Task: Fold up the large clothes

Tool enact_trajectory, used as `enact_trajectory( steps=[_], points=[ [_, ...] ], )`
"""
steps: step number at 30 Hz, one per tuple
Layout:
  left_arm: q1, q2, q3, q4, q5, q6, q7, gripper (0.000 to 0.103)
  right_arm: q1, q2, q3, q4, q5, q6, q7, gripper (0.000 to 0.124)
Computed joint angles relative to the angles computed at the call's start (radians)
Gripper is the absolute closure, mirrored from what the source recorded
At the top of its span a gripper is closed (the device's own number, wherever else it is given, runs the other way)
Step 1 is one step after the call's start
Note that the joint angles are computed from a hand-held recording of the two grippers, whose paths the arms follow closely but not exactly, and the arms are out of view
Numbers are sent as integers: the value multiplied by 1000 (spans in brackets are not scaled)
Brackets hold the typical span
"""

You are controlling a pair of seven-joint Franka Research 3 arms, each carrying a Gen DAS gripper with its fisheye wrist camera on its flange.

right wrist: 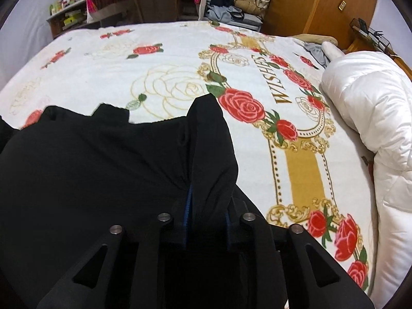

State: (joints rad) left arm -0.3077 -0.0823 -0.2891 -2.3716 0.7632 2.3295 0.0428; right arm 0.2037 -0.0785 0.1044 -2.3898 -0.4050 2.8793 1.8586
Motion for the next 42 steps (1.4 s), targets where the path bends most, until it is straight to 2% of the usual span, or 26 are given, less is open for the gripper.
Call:
enact_trajectory(
  steps=[3,5,7,11,12,15,20,21,22,25,27,30,32,33,34,35,38,41,42],
  points=[
    [5,-22,7,-24,-18,25,0,34,0,16,10,27,-73,-53,45,96],
    [14,-65,17,-60,-48,65,2,33,8,8,1,30,-57,-68,39,93],
    [22,-119,18,-95,-80,81,10,30,11,-17,-10,19,1,-70,34,85],
    [29,-247,-2,-162,-109,91,20,30,-34,-121,1,-39,-2,-21,81,63],
    [28,-284,-12,-176,-119,80,16,30,-40,-144,5,-48,17,-21,69,59],
    [22,-374,-46,-200,-143,30,4,30,-32,-250,-4,-114,109,11,-18,57],
    [-12,-479,-116,-191,-174,-165,-17,30,24,-434,-26,-244,213,23,-187,57],
    [-21,-504,-124,-205,-164,-153,-41,30,42,-451,-34,-260,236,23,-216,57],
    [-34,-527,-120,-231,-153,-105,-54,30,81,-472,-58,-282,271,13,-259,57],
    [-63,-487,-109,-236,-175,-49,-9,30,103,-465,-47,-303,313,-10,-322,57],
    [-70,-449,-105,-243,-177,7,6,30,70,-450,5,-319,319,-1,-314,57],
    [-75,-344,-85,-216,-222,34,64,30,69,-415,15,-325,384,4,-334,57],
    [-62,-292,-104,-197,-210,1,48,30,-15,-376,91,-315,351,-4,-293,57],
    [-57,-273,-110,-188,-194,-13,36,25,-57,-355,124,-310,325,-7,-263,57],
    [-54,-252,-111,-179,-181,-30,35,20,-71,-337,128,-307,314,-7,-253,57],
    [-60,-233,-102,-174,-193,-41,46,20,-68,-326,117,-307,318,-12,-253,57],
    [-67,-227,-60,-218,-243,41,48,15,-54,-291,74,-304,342,-7,-265,56],
    [-57,-202,-81,-199,-204,7,23,9,-34,-250,30,-297,391,-6,-285,51],
    [-55,-190,-85,-193,-184,-4,18,6,-37,-250,36,-301,391,2,-280,50]
  ],
)
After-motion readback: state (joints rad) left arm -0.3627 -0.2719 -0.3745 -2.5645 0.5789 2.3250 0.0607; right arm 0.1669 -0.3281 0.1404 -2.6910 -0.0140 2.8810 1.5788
